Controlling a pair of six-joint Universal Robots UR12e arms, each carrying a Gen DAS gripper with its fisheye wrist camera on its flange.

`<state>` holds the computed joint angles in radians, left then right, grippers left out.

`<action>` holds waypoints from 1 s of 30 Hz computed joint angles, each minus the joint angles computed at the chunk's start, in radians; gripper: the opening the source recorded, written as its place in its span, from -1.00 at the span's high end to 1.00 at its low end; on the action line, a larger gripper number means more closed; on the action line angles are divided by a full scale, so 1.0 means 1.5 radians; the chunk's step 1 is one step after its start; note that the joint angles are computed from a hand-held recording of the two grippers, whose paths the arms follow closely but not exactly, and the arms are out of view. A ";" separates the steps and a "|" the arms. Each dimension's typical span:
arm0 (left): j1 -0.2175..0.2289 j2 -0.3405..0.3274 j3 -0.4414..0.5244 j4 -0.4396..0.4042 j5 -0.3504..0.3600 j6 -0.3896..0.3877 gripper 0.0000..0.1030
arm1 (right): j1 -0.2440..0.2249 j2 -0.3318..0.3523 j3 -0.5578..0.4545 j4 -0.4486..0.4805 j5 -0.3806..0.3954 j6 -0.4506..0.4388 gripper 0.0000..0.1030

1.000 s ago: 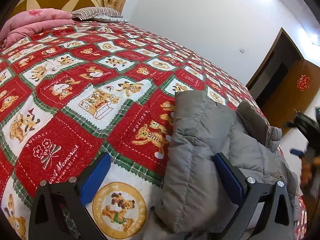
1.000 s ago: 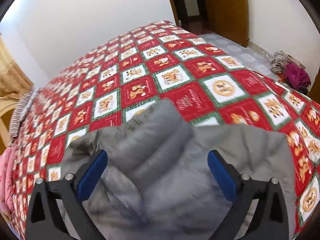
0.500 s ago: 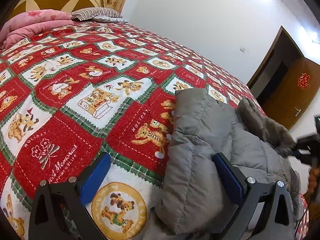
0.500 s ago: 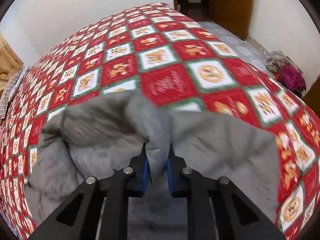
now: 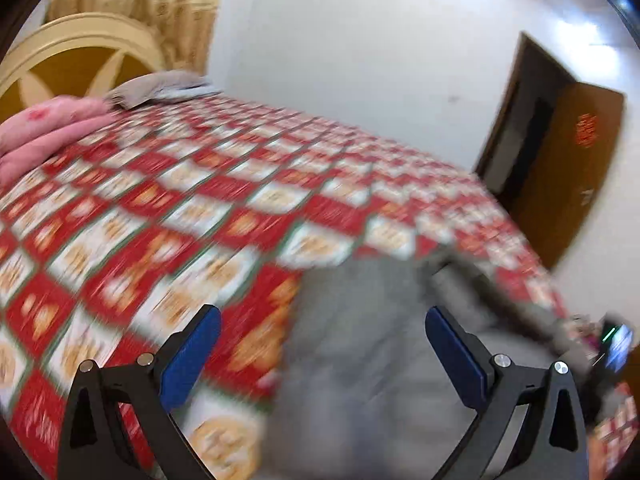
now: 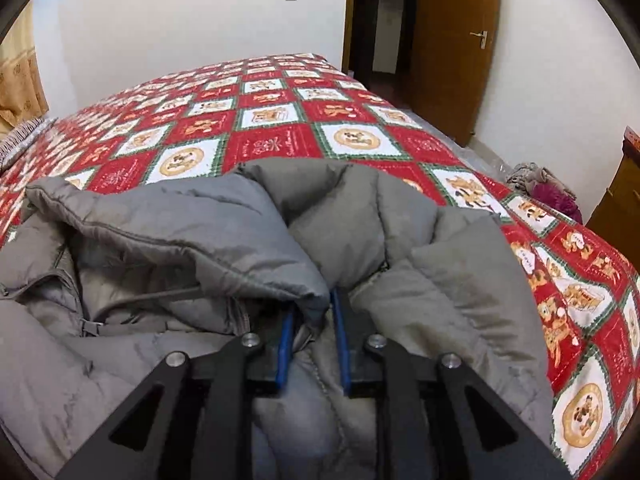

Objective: Fold large clothes

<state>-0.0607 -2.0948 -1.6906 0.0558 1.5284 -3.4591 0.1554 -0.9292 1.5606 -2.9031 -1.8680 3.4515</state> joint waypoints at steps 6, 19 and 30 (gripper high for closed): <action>-0.013 -0.083 0.185 -0.257 -0.113 0.008 -0.98 | -0.007 -0.004 0.016 -0.034 0.028 0.017 0.59; -0.023 -0.126 0.200 -0.198 -0.273 -0.023 0.81 | -0.019 -0.004 0.026 -0.063 0.073 0.045 0.59; -0.015 -0.118 0.108 -0.103 -0.153 -0.085 0.78 | -0.022 -0.005 0.028 -0.065 0.084 0.050 0.56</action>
<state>-0.0837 -2.2717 -1.5284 -0.0981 1.2994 -3.5862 0.1222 -0.9369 1.6029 -3.0004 -1.7417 3.5265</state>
